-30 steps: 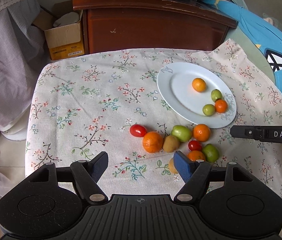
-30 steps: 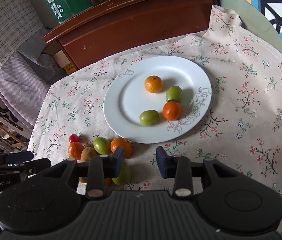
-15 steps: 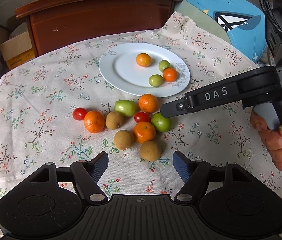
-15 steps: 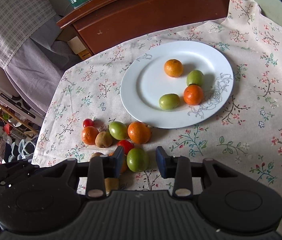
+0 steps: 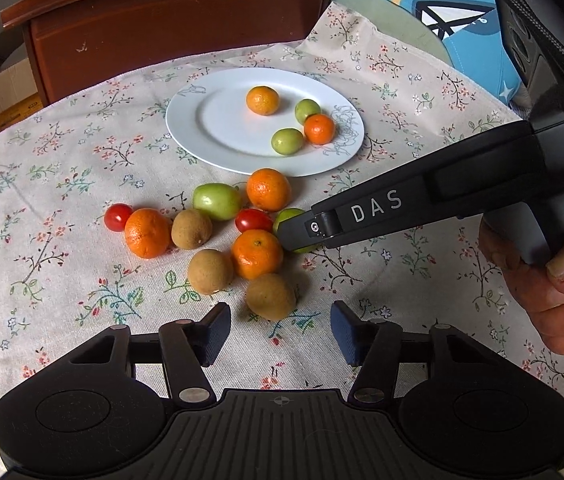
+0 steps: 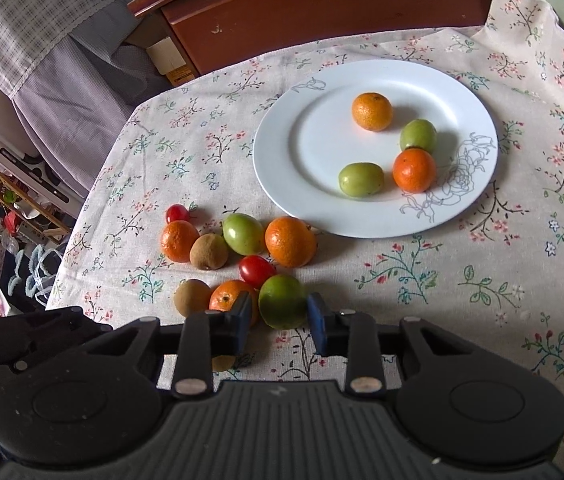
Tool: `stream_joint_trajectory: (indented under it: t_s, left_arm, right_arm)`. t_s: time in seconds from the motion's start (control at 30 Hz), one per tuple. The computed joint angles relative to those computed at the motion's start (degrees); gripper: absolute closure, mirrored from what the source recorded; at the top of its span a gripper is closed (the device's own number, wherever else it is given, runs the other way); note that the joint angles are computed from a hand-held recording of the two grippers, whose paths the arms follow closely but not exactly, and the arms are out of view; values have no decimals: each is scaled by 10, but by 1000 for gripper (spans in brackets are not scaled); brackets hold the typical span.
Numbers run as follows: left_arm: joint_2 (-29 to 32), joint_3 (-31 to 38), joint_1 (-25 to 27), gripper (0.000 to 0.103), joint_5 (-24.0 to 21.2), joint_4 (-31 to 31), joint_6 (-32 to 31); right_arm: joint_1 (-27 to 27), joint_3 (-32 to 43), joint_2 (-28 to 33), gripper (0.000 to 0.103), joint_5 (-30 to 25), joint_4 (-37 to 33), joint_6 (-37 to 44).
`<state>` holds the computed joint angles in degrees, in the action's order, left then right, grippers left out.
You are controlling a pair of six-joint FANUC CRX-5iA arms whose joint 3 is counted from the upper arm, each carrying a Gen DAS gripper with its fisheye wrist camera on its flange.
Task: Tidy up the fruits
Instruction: 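Grasp a brown kiwi with the left tool while the right tool grasps a green lime, then carry the kiwi and green lime to the plate and open both tools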
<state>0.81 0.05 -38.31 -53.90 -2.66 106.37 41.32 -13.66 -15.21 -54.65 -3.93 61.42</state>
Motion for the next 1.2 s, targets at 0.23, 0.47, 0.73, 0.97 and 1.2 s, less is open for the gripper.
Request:
stream_joint_trajectory:
  t_s: [0.23,0.47,0.73,0.97,1.2]
  left_arm:
    - [3,-2,-4,62,9,-4,12]
    - [11,6,-6,64,13,-17,34]
    - [11,10,-5,78,6,-18,37]
    - [1,9,-9,78,8,-18,35]
    - [-4,17,-12,78,11,-34,50]
  right_arm:
    - [2,0,3,74,1,5,0]
    - [2,-3,2,75,6,5,2]
    - [7,-4,0,75,5,17,-4]
    - [4,-3,-8,75,9,20,-14]
    - [4,-5,-16,75,18,32,-28]
